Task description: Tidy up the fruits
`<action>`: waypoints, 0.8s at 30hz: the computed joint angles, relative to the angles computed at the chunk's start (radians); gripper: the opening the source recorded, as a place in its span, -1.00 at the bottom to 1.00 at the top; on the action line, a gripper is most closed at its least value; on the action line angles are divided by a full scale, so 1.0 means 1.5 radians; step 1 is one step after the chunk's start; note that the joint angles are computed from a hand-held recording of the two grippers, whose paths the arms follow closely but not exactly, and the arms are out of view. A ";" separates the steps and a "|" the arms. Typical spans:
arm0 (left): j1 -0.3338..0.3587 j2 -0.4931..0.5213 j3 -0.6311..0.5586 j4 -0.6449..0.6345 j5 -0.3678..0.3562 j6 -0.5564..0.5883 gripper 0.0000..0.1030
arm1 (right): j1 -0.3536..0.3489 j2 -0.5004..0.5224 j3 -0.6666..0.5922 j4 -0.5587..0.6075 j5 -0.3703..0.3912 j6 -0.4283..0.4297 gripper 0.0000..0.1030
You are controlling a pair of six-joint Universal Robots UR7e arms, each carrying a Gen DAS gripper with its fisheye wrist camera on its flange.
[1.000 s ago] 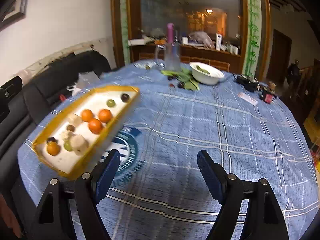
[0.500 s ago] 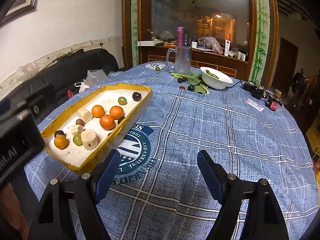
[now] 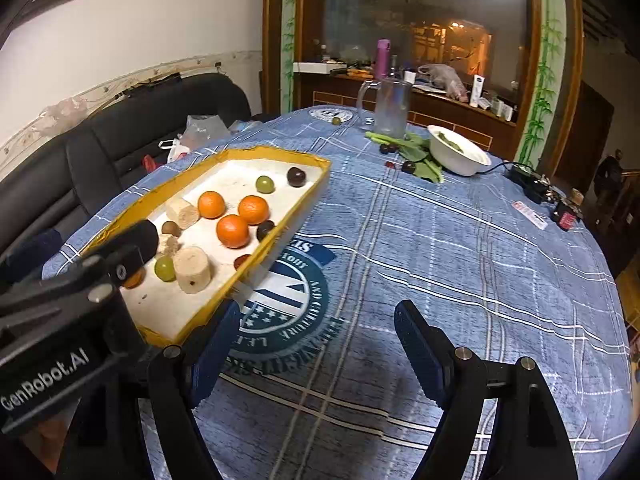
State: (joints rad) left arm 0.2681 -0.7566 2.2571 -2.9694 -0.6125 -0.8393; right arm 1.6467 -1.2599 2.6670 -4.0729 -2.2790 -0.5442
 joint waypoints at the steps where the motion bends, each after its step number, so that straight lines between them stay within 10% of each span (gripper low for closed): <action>1: 0.003 -0.002 0.001 -0.002 -0.002 0.000 1.00 | 0.001 -0.001 -0.004 0.011 -0.001 0.004 0.62; 24: 0.071 -0.013 -0.011 0.012 -0.065 -0.006 1.00 | 0.026 0.063 -0.069 0.066 -0.026 0.016 0.62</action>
State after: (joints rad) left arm 0.3746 -0.7755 2.2399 -2.9510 -0.7105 -0.8484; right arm 1.6860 -1.1653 2.5639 -3.9741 -2.3183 -0.5206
